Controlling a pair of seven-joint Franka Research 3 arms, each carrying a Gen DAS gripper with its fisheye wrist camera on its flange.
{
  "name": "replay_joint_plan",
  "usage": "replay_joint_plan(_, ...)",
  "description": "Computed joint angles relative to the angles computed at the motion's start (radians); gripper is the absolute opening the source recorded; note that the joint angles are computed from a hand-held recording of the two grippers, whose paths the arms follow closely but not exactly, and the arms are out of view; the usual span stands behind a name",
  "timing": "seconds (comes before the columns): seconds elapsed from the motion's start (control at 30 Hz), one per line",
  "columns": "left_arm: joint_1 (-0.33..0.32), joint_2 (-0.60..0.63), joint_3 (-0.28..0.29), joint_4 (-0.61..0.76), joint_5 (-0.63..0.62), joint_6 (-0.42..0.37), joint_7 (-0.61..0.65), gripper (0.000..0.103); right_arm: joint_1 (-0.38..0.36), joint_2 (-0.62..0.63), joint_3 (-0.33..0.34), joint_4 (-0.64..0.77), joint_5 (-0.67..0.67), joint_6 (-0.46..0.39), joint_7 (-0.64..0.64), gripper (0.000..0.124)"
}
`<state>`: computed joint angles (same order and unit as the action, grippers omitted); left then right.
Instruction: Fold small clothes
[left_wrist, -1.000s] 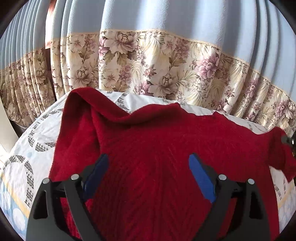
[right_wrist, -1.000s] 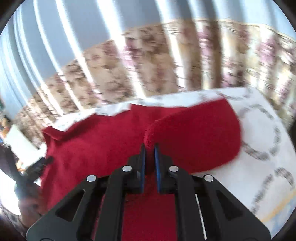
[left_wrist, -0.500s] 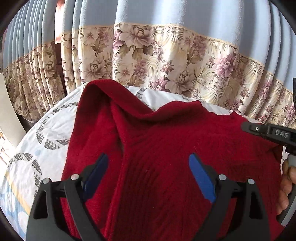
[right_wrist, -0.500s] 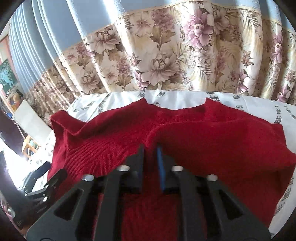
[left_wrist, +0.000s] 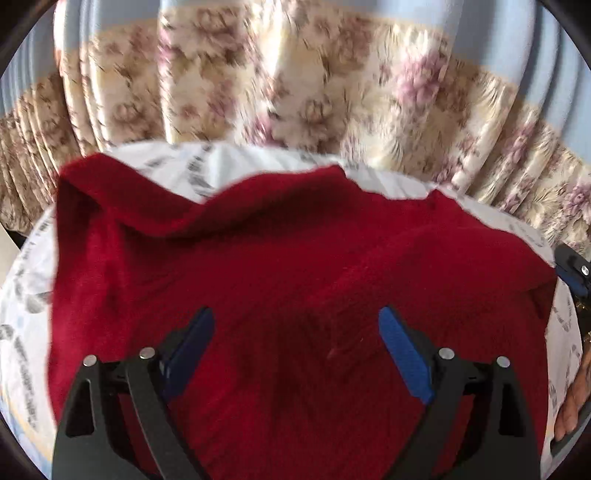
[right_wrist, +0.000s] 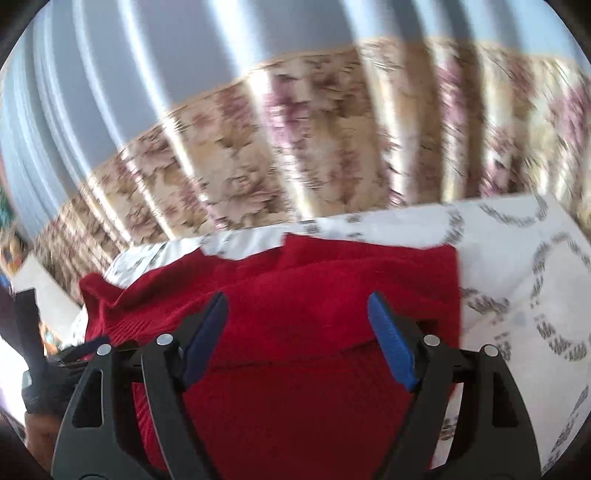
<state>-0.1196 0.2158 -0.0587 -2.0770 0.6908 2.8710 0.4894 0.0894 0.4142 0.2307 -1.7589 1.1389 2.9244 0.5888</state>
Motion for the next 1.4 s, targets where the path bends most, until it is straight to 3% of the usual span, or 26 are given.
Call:
replay_joint_plan(0.1, 0.003, 0.084, -0.026, 0.097, -0.069, -0.053, 0.099, 0.091, -0.011, 0.012, -0.012, 0.014, -0.020, -0.003, 0.014, 0.081)
replay_joint_plan(0.17, 0.003, 0.108, -0.027, 0.112, -0.088, -0.017, 0.125, 0.085, -0.028, 0.011, -0.012, 0.018, -0.008, 0.004, 0.012, 0.083)
replay_joint_plan(0.2, -0.003, 0.110, -0.017, 0.110, -0.086, 0.009, 0.122, 0.055, -0.034, 0.012, -0.018, 0.020, -0.010, 0.000, 0.022, 0.084)
replay_joint_plan(0.23, 0.004, 0.113, -0.024, 0.110, -0.104, 0.028, 0.146, 0.047, -0.032, 0.013, -0.024, 0.022, -0.020, 0.007, 0.035, 0.085)
replay_joint_plan(0.3, 0.012, 0.118, -0.026, 0.120, -0.126, 0.045, 0.194, 0.020, -0.011, 0.019, -0.062, 0.017, -0.081, 0.059, 0.089, 0.086)
replay_joint_plan(0.37, 0.034, 0.117, -0.045, 0.125, -0.172, 0.045, 0.273, 0.017, 0.020, 0.030, -0.117, 0.014, -0.192, 0.076, 0.199, 0.086)
replay_joint_plan(0.47, -0.030, 0.088, 0.046, 0.123, -0.047, 0.011, 0.215, 0.016, 0.027, 0.048, -0.145, 0.016, -0.281, 0.076, 0.302, 0.086)
replay_joint_plan(0.57, 0.004, 0.081, 0.026, 0.120, -0.062, -0.032, 0.304, 0.020, 0.021, 0.064, -0.135, 0.016, -0.353, 0.073, 0.349, 0.086)
replay_joint_plan(0.63, -0.016, 0.088, 0.058, 0.128, 0.010, -0.057, 0.261, 0.037, 0.041, 0.076, -0.151, 0.016, -0.427, 0.063, 0.392, 0.087)
replay_joint_plan(0.7, -0.057, 0.095, 0.099, 0.140, 0.131, -0.113, 0.173, 0.076, 0.120, 0.102, -0.237, 0.029, -0.565, 0.024, 0.497, 0.087)
replay_joint_plan(0.77, -0.062, 0.066, 0.118, 0.107, 0.231, -0.099, 0.049, 0.091, 0.227, 0.133, -0.358, 0.038, -0.716, -0.002, 0.624, 0.087)
replay_joint_plan(0.8, -0.029, 0.051, 0.096, 0.082, 0.191, -0.065, 0.064, 0.091, 0.258, 0.145, -0.393, 0.041, -0.774, -0.008, 0.673, 0.087)
replay_joint_plan(0.87, 0.013, 0.011, 0.067, 0.035, 0.139, -0.054, 0.075, 0.091, 0.243, 0.134, -0.375, 0.025, -0.785, 0.021, 0.684, 0.087)
replay_joint_plan(1.0, 0.032, -0.132, 0.074, -0.095, 0.303, -0.095, -0.078, 0.091, 0.107, 0.090, -0.221, -0.008, -0.747, 0.055, 0.626, 0.089)
replay_joint_plan(1.17, 0.126, -0.313, 0.056, -0.296, 0.300, -0.149, -0.144, 0.091, 0.039, 0.061, -0.141, -0.017, -0.730, 0.052, 0.596, 0.089)
replay_joint_plan(1.4, 0.201, -0.364, 0.042, -0.429, 0.089, -0.021, 0.020, 0.091, -0.045, 0.021, -0.028, -0.038, -0.603, 0.050, 0.464, 0.091)
